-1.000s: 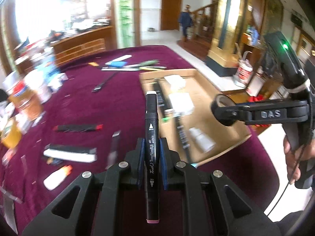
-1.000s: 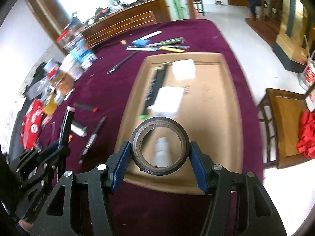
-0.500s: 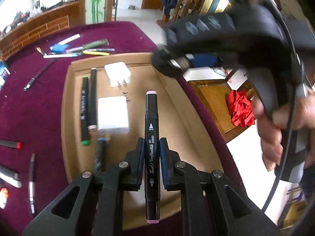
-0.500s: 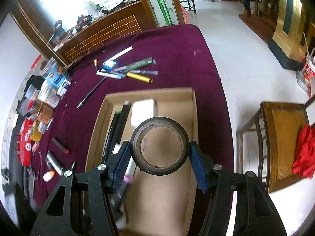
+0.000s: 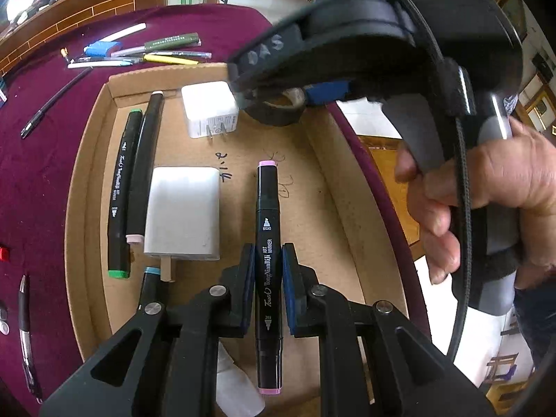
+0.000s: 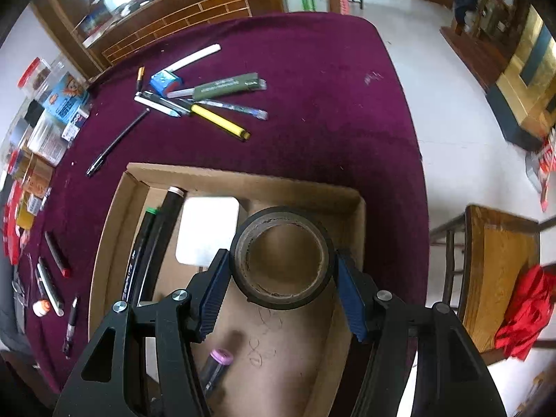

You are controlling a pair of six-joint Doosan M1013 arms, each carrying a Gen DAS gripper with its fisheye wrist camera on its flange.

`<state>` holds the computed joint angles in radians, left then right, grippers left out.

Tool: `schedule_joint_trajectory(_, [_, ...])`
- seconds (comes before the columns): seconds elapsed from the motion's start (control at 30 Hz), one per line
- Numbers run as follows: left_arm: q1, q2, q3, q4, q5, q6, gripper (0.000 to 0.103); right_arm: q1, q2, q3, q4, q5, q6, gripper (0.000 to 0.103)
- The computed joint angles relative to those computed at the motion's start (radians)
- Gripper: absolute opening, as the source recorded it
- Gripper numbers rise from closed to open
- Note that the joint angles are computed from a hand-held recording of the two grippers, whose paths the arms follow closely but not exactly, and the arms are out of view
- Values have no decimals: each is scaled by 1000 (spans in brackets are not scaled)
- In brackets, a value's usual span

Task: Organize rigid objects
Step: 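Lower the marker and the tape roll into the tray and open both grippers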

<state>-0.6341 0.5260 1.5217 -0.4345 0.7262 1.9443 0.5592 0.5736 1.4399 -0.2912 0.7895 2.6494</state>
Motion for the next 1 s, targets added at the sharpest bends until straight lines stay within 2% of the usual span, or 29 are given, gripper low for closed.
schedule_joint_trajectory(0.4, [4, 0, 8, -17, -23, 19, 13, -13, 0, 7, 50, -41, -32, 57])
schedule_joint_trajectory(0.5, [3, -5, 10, -25, -17, 29, 24, -7, -7, 12, 37, -41, -26, 57])
schedule_joint_trajectory(0.57, [3, -13, 17, -38, -23, 46, 40, -2, -17, 20, 29, -54, -18, 57])
schedule_joint_trajectory(0.8, [6, -58, 47, -79, -49, 131, 40, 32, -73, 57, -84, -92, 105, 57])
schedule_joint_trajectory(0.9, [21, -96, 79, -150, -71, 199, 40, 54, -95, 64, -130, -112, 150, 57])
schedule_joint_trajectory(1.0, [46, -148, 126, -219, -111, 288, 46, 81, -104, 59, -158, -140, 188, 57])
